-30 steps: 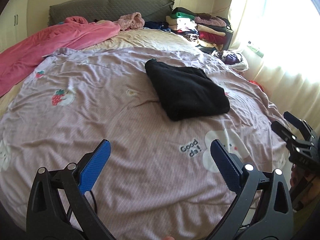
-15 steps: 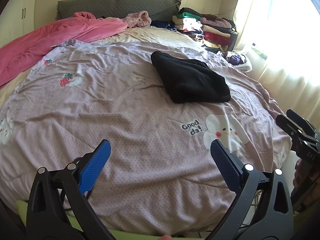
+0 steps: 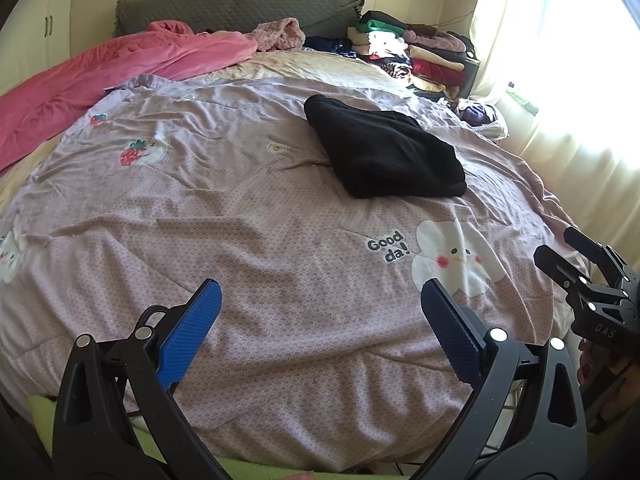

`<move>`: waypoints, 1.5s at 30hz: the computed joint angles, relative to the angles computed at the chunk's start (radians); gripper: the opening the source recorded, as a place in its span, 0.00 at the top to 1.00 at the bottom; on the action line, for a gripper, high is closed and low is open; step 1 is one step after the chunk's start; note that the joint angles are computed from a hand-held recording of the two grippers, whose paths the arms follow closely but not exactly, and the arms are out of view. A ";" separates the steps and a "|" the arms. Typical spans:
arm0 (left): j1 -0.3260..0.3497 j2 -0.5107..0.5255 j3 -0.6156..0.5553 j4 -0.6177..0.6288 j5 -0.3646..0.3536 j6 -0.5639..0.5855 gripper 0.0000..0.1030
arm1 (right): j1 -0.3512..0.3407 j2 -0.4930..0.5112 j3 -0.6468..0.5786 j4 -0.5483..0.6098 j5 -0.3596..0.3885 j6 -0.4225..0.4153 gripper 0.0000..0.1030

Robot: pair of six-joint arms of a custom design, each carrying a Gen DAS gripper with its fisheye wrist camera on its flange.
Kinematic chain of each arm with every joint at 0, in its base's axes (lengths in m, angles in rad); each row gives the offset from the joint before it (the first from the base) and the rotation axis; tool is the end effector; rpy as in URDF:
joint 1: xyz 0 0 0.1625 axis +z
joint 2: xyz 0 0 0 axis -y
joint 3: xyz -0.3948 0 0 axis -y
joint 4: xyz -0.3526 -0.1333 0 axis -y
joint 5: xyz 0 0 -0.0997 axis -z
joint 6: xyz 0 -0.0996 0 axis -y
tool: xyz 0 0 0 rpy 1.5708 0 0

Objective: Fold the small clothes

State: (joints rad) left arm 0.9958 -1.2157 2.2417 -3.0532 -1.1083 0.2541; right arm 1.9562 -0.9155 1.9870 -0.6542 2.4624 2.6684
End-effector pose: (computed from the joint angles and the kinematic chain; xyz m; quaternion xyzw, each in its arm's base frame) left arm -0.0949 -0.4733 0.1950 0.3344 0.8887 -0.2530 0.1852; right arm 0.2119 -0.3740 0.0495 0.1010 -0.7856 0.4757 0.3827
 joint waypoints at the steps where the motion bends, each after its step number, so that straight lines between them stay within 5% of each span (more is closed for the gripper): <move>1: 0.001 0.000 0.000 0.000 0.000 -0.001 0.09 | 0.000 0.003 -0.002 0.002 -0.002 -0.001 0.04; 45: -0.006 -0.007 0.012 0.003 0.023 -0.020 0.09 | 0.003 0.028 -0.024 0.039 -0.004 0.041 0.04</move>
